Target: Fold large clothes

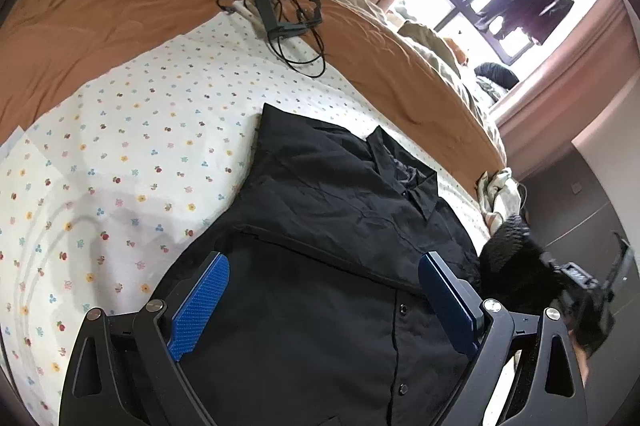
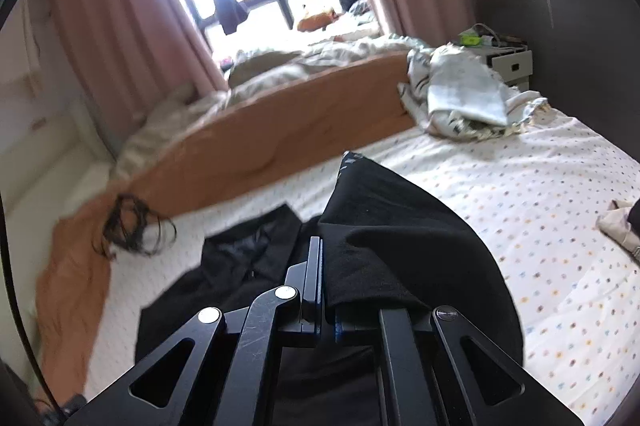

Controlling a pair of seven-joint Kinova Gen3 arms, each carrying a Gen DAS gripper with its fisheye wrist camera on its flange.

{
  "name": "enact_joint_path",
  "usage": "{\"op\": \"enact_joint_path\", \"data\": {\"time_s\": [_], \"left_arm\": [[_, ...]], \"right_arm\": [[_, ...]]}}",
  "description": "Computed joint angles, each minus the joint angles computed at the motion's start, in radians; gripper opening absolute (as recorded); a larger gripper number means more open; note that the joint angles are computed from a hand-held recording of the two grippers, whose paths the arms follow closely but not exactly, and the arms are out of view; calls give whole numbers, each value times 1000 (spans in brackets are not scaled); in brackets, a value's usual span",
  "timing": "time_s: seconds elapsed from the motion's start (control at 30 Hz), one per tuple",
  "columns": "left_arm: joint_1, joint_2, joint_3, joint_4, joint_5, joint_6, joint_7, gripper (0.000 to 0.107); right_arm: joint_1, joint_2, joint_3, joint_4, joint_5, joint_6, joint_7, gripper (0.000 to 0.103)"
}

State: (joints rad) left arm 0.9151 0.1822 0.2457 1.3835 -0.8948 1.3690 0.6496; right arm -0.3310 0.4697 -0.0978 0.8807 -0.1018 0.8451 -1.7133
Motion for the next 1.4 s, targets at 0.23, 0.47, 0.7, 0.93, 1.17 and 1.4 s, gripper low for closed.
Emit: {"op": "enact_joint_path", "data": {"time_s": [0.23,0.47,0.7,0.93,1.17,1.4], "left_arm": [[-16,-19,5,32,14,-30,24,96],[-26,-25,16,41,15,-25,46,96],[-29,-10,12,17,29,-32,10,96],[-18,15,-2,-21,39,-24,-28,96],[2,70,-35,-98,68,-13,-119,96],[20,121,-74,-163,114,6,-201,96]], "right_arm": [[-104,51,12,-6,72,37,-40,5],[-109,134,-29,-80,30,183,-2,35],[-12,113,-84,-37,-138,274,94,58],[70,-24,-51,140,-184,226,129,70],[137,-112,0,293,-160,133,102,70],[181,-69,14,250,-156,172,52,70]]}}
